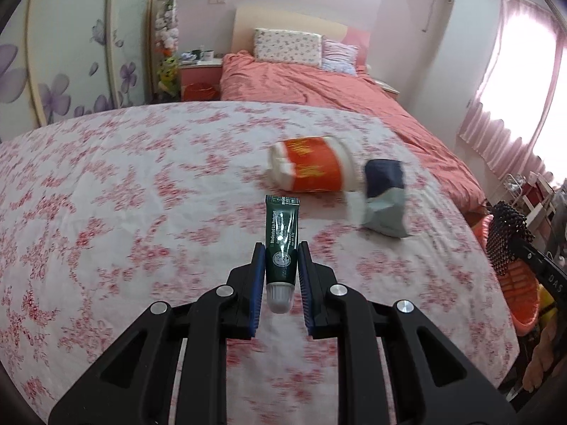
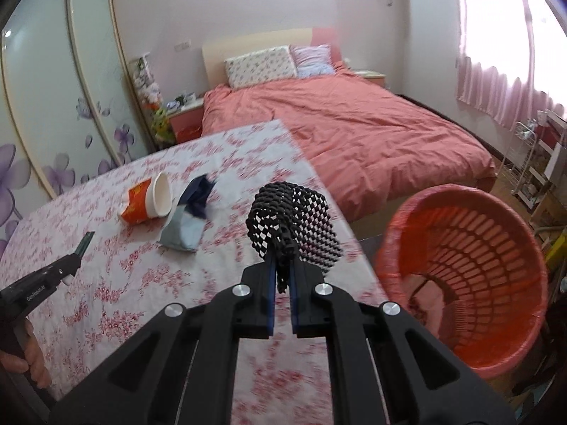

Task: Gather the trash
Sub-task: 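Carry the green tube and mesh cloth over the orange basket and release both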

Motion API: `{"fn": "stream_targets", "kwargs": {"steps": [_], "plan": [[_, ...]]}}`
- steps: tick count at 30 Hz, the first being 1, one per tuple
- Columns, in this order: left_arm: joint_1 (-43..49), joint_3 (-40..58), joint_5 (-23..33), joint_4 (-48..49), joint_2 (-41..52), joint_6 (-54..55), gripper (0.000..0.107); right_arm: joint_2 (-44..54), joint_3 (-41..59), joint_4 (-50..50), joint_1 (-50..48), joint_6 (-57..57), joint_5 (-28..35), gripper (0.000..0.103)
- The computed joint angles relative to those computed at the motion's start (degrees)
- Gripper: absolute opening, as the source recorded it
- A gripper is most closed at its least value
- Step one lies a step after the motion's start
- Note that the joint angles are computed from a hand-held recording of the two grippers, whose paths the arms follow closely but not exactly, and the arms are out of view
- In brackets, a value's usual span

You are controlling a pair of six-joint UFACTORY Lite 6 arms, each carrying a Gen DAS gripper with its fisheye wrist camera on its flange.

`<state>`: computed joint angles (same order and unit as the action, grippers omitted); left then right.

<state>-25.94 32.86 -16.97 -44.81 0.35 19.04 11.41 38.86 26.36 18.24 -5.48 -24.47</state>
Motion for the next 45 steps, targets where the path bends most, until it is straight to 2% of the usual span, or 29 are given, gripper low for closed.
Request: {"fn": "stream_targets", "kwargs": {"steps": [9,16,22,32,37,42,45], "plan": [[-10.8,5.9,-1.1,-14.0,2.3,10.6,0.018,-14.7,-12.9,-3.0,-7.0,1.0,-3.0,0.007],[-18.7,12.4,-2.0,-19.3,6.6,14.0,0.018,-23.5,-19.9,-14.7,-17.2,9.0,-2.4,0.007],[-24.6,19.9,-2.2,-22.5,12.4,16.5,0.018,-27.2,-23.5,-24.6,-25.5,15.7,-2.8,0.007],[-29.9,34.7,0.0,-25.5,23.9,20.0,0.018,-26.5,-24.7,-41.6,-38.0,27.3,-6.0,0.007],[-32.1,43.6,1.5,-30.6,30.2,25.8,0.018,-23.7,-24.0,-50.4,-44.9,32.4,-9.2,0.007],[-33.7,53.8,3.6,-39.9,37.4,36.3,0.018,-19.2,-21.8,-56.8,-50.7,35.7,-12.5,0.007],[-34.5,60.1,4.7,-48.8,41.8,45.9,0.018,-16.1,-20.1,-60.2,-53.8,37.0,-14.3,0.007]]}}
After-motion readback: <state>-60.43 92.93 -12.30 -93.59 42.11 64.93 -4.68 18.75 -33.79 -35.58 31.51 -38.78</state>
